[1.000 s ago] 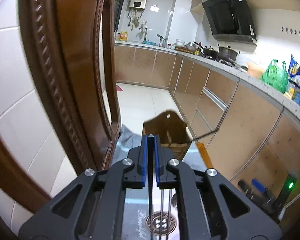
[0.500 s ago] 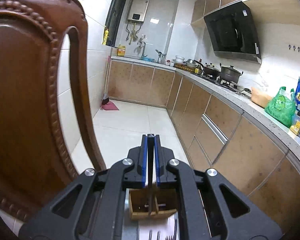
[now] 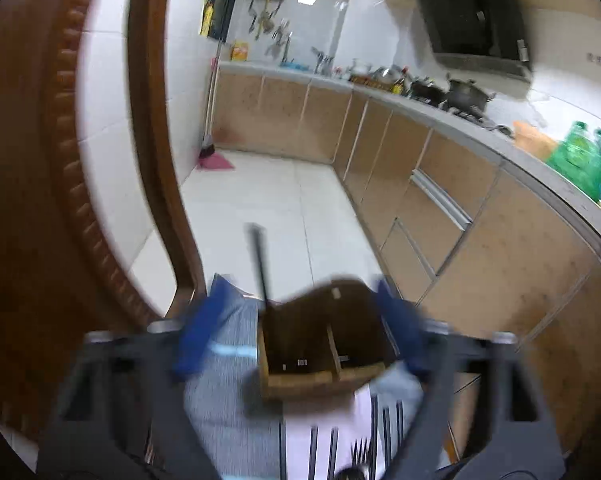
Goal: Organize utensils
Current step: 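Lower the chopstick into the wooden holder and open the left tool, then move both open tools back over the remaining utensils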
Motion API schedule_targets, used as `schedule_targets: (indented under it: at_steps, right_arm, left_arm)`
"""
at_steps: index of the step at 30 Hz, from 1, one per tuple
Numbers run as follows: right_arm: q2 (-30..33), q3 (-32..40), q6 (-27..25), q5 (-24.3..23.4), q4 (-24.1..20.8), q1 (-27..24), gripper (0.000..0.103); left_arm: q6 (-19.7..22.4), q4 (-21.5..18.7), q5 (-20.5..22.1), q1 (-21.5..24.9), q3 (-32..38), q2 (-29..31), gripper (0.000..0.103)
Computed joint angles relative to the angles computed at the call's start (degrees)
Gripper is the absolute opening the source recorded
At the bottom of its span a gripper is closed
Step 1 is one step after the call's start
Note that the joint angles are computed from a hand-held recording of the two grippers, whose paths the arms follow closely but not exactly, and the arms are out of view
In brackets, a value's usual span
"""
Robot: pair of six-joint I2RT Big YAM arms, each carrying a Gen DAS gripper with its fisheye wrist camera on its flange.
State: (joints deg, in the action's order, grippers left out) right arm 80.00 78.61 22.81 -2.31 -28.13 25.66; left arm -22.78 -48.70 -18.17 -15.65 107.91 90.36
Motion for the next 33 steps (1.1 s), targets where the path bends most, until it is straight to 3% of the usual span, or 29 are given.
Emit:
schedule_targets:
  at_steps: [2,6,9,14,20,22,24,27,33]
  right_arm:
    - [-0.28,-0.3,-0.74,0.19,0.11,0.28,0.091]
    - [-0.87,-0.8,-3.0,0.03,-0.65,0.99,0.091]
    - [-2.36,-2.08,-5.13,-0.14,-0.64,1.76,0.091]
    - [-5.74,-4.55,-8.48,-0.63,-2.01,3.36,0.091]
    - [-10.44,-8.69,-12.24,-0.84,-3.52,6.21,0.091]
    - [-11.19,-9.66,-13.32,-1.63,-3.43,6.87,0.091]
    - [-11.71,-10.5,-14.83,-1.15,-2.78,7.78,0.09]
    - [-11.31,-10.46,-16.12,-2.03,-3.14,8.1,0.079]
    - [-11.2,-10.69,-16.12,-1.86,-2.8,7.92,0.075]
  left_arm:
    - [2.04,2.72,-1.9,-2.87,-8.18,-6.03,0.09]
    - [3.55,4.98,-7.43,-9.41,-21.04,-14.82,0.093]
    - [1.01,4.68,-11.2,-14.03,-28.93,-18.94,0.093]
    - [-3.2,3.43,-15.08,-18.78,-35.74,-22.43,0.093]
    - [-9.48,2.11,-14.44,-18.67,-39.44,-23.76,0.093]
    - [-9.06,2.28,-12.47,-17.95,-38.94,-23.33,0.093]
    - [-8.5,4.19,-12.83,-18.15,-39.53,-23.72,0.093]
    - [-7.99,4.7,-13.25,-18.25,-39.35,-23.17,0.093]
    - [-7.54,5.42,-12.83,-18.12,-39.03,-22.79,0.093]
